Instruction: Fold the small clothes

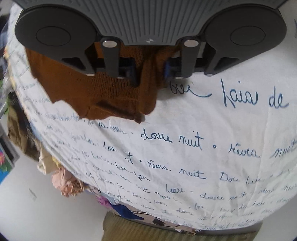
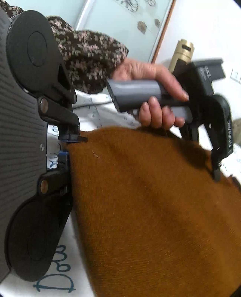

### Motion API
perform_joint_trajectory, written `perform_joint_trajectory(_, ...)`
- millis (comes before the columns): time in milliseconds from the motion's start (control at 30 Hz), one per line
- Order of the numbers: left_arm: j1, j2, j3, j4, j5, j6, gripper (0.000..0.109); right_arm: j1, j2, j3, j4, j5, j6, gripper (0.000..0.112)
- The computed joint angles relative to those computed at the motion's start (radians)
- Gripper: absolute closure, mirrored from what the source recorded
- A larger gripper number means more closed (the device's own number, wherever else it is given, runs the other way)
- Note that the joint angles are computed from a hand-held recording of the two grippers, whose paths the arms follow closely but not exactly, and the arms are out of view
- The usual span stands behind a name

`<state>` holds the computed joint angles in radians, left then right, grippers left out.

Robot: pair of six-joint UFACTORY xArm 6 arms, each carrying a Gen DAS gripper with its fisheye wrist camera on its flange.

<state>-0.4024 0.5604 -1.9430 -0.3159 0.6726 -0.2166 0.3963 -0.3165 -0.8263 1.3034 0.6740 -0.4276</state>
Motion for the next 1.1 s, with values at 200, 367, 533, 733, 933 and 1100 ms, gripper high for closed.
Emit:
perform_joint_trajectory(200, -0.004, -0.019, 0.026, -0.016, -0.028, -0.023, 0.097, -0.033, -0.043, 0.015, 0.027, 0.027, -0.068, 0.101)
perform_joint_trajectory(367, -0.015, -0.034, 0.025, 0.033, -0.026, -0.075, 0.098, -0.018, -0.058, 0.003, 0.056, -0.002, -0.135, 0.101)
perform_joint_trajectory(533, -0.017, -0.038, 0.013, 0.062, -0.016, -0.142, 0.098, -0.053, -0.082, 0.011, 0.016, 0.024, -0.128, 0.102)
perform_joint_trajectory(733, -0.012, -0.029, -0.011, 0.076, 0.055, -0.109, 0.098, -0.168, 0.021, -0.102, -0.274, 0.362, 0.042, 0.089)
perform_joint_trajectory(933, 0.007, -0.048, 0.040, -0.025, 0.028, 0.003, 0.098, -0.050, -0.183, -0.055, -0.629, 0.215, -0.220, 0.042)
perform_joint_trajectory(1100, 0.016, -0.051, 0.058, -0.096, 0.009, 0.062, 0.098, 0.194, -0.236, 0.126, -1.151, -0.309, -0.359, 0.039)
